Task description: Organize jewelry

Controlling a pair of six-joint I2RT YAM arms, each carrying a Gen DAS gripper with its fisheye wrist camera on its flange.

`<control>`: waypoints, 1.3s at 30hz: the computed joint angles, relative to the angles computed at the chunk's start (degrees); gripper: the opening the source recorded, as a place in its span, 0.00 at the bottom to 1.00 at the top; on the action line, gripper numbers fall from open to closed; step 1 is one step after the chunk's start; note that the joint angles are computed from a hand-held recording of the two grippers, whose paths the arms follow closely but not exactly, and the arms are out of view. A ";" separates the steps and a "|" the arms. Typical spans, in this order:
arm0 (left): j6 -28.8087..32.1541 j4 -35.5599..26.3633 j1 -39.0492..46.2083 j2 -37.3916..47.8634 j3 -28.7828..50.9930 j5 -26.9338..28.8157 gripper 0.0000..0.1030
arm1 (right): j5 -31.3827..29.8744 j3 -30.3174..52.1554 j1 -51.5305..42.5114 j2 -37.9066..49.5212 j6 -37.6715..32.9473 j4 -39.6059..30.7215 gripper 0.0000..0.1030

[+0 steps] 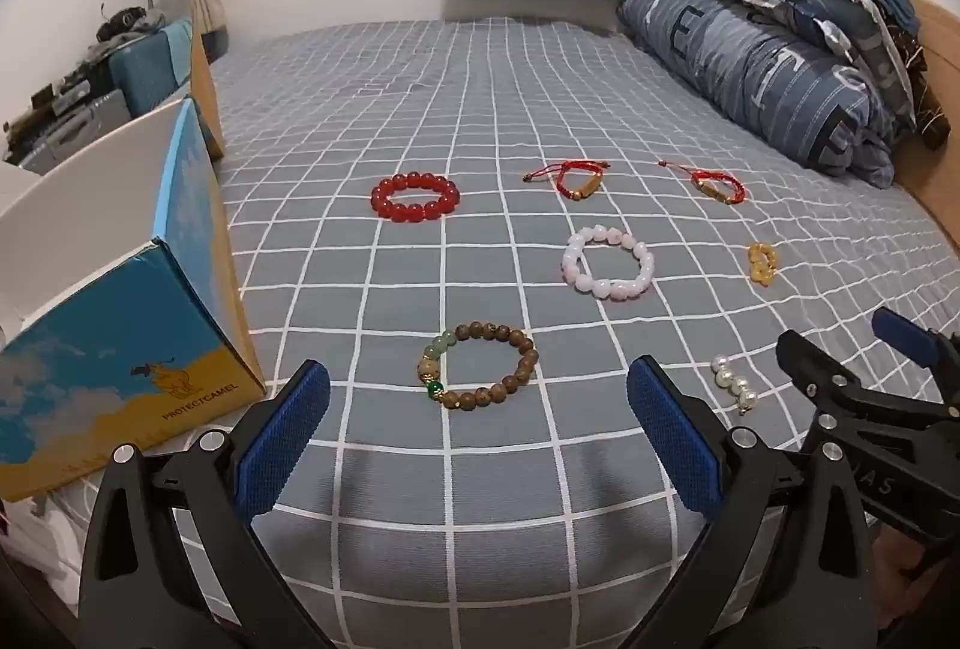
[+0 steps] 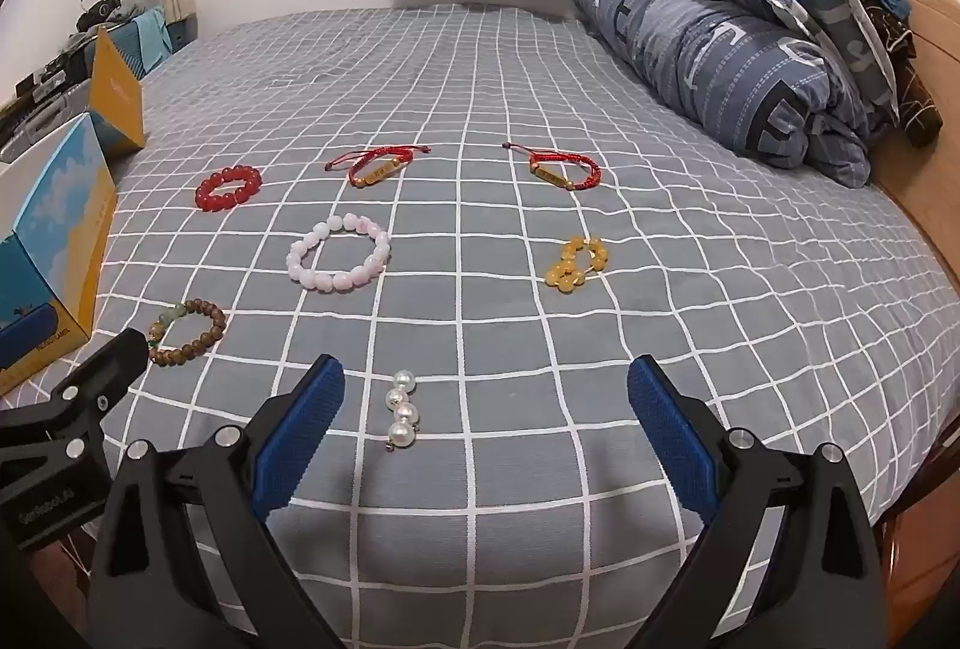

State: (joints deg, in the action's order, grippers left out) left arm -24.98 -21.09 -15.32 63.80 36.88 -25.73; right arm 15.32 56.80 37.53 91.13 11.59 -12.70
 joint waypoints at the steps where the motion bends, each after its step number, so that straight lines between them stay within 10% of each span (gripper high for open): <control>1: -0.19 0.09 -0.48 -0.15 0.00 -0.58 0.94 | 0.01 0.03 0.01 0.13 -0.13 0.06 0.89; 39: -0.44 0.91 0.50 0.07 -1.15 -1.06 0.95 | 0.25 -1.52 0.48 -0.78 0.71 2.98 0.93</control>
